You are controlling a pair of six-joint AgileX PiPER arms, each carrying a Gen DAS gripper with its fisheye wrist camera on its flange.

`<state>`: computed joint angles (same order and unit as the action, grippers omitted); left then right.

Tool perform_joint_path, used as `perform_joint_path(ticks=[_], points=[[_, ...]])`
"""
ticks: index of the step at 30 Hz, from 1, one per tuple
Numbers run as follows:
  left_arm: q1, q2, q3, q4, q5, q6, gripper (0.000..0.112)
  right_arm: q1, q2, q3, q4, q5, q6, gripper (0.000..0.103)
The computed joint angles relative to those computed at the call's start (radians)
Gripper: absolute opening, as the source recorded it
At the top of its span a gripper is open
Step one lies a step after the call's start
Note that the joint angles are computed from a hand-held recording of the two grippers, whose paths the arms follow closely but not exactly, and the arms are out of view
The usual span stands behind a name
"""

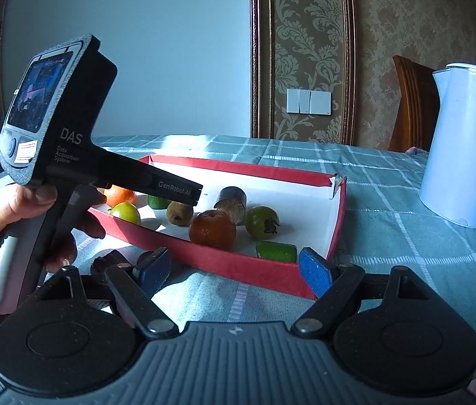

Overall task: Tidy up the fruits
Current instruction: 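Open the left tool and withdraw it from the tray, then close the right tool on the second wooden log piece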

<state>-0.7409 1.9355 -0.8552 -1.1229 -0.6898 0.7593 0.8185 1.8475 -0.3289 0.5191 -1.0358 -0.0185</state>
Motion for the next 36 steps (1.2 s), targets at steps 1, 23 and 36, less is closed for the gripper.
perform_joint_path(ticks=[1, 23, 36], points=[[-0.005, -0.019, 0.026, 0.003, -0.013, -0.016, 0.075, -0.006, 0.000, 0.001, -0.009, 0.000, 0.008, 0.083], [-0.070, -0.145, 0.385, -0.028, -0.171, -0.293, 0.083, 0.141, -0.012, 0.013, -0.021, 0.008, -0.015, 0.083], [-0.012, -0.117, 0.370, -0.050, -0.145, -0.302, 0.087, 0.165, 0.003, -0.140, 0.023, 0.212, -0.084, 0.062]])
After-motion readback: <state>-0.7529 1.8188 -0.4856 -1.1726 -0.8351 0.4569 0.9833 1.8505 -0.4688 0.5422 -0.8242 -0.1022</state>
